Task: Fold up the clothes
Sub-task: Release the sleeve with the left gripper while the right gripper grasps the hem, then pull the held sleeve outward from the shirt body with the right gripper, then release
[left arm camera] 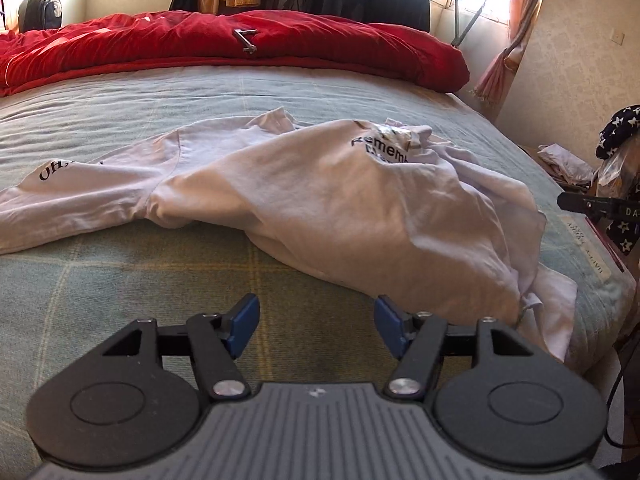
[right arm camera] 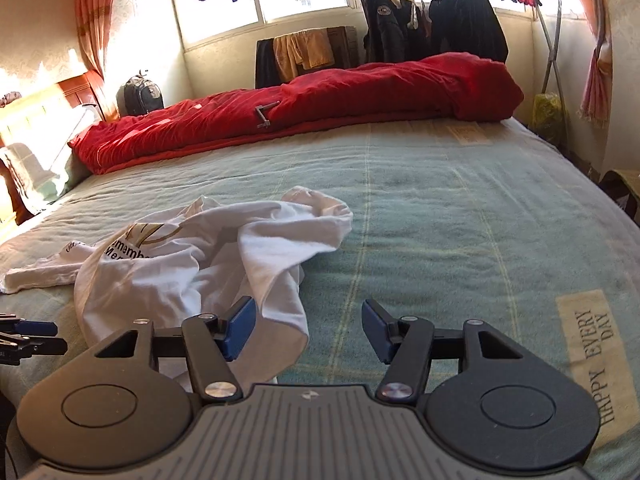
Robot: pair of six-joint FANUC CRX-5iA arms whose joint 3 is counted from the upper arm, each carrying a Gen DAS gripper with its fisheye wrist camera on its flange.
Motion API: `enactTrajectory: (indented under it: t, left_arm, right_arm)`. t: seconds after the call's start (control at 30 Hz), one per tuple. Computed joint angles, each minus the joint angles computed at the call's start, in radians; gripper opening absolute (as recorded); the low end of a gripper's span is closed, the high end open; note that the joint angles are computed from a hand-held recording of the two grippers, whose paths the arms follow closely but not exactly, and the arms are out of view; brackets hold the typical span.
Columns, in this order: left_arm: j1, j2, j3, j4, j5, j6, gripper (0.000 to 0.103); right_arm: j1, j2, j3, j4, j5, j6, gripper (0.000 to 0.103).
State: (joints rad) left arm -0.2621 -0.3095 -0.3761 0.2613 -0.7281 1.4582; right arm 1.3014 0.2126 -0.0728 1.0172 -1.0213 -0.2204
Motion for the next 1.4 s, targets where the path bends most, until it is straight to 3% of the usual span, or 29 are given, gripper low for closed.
enactTrajectory:
  t: [0.2, 0.27, 0.3, 0.37, 0.5, 0.77, 0.8, 0.83, 1.13, 1.4]
  left_arm:
    - [-0.111, 0.014, 0.060, -0.138, 0.001, 0.127, 0.070]
    - [-0.137, 0.025, 0.081, -0.164, -0.008, 0.148, 0.073]
    - [-0.152, 0.031, 0.094, -0.185, -0.016, 0.167, 0.073]
    - [-0.180, 0.041, 0.117, -0.224, -0.027, 0.202, 0.075]
    - [-0.216, 0.046, 0.132, -0.257, -0.031, 0.225, 0.077]
    - [-0.263, 0.056, 0.153, -0.305, -0.037, 0.257, 0.078]
    - [-0.265, 0.053, 0.152, -0.307, -0.035, 0.257, 0.078]
    - [-0.270, 0.052, 0.153, -0.315, -0.034, 0.261, 0.078]
    - [-0.290, 0.051, 0.151, -0.324, -0.020, 0.251, 0.078]
    - [-0.299, 0.051, 0.157, -0.339, -0.030, 0.261, 0.078]
  right_arm:
    - [0.027, -0.020, -0.060, -0.019, 0.090, -0.066, 0.063]
    - [0.033, -0.010, -0.052, -0.027, 0.104, -0.052, 0.057]
    - [0.037, -0.007, -0.047, -0.026, 0.111, -0.041, 0.049]
    - [0.045, -0.006, -0.047, -0.007, 0.131, -0.040, 0.046]
    - [0.069, 0.012, 0.000, -0.073, 0.145, 0.098, 0.046]
    - [0.113, 0.153, 0.202, -0.210, -0.039, 0.370, 0.045]
    - [0.118, 0.172, 0.227, -0.212, -0.077, 0.408, 0.029]
    - [0.123, 0.188, 0.248, -0.212, -0.112, 0.441, 0.000]
    - [0.121, 0.139, 0.190, -0.117, -0.293, 0.403, 0.000]
    - [0.055, 0.065, 0.097, -0.077, -0.396, 0.339, 0.000]
